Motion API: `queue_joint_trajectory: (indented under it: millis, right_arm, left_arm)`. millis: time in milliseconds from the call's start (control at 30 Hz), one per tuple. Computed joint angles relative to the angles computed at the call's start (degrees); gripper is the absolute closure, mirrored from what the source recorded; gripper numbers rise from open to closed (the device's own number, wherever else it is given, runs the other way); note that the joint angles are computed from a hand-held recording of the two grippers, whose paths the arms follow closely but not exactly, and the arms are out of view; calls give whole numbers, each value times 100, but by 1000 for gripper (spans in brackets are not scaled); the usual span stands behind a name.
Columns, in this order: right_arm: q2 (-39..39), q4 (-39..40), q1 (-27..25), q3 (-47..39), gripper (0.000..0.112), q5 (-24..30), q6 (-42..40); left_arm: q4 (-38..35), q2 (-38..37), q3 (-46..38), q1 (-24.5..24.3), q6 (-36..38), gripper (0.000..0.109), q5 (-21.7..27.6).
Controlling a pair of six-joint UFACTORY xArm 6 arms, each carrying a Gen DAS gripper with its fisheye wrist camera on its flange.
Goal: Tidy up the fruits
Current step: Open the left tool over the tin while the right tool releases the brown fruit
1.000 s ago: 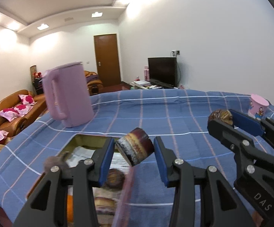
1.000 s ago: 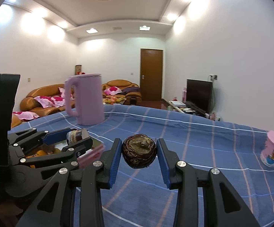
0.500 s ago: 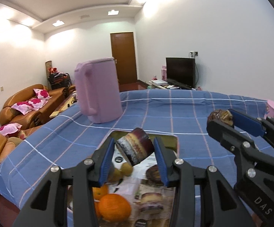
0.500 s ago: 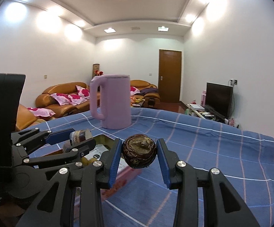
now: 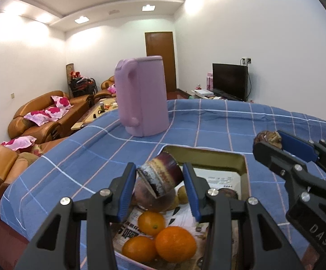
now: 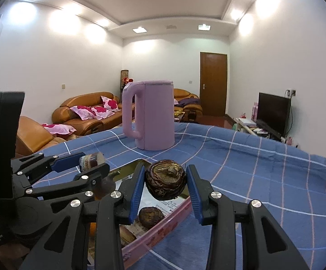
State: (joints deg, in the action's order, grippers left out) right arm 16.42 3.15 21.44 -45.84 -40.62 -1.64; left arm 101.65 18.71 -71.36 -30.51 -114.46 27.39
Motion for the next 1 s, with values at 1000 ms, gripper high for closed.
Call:
queue_joint_trajectory:
  millis: [1000]
  right_arm:
    - [346,-1255,-236,-582,67,1247,1001]
  left_arm:
    - [-22,-21,196,204,66,46,-399]
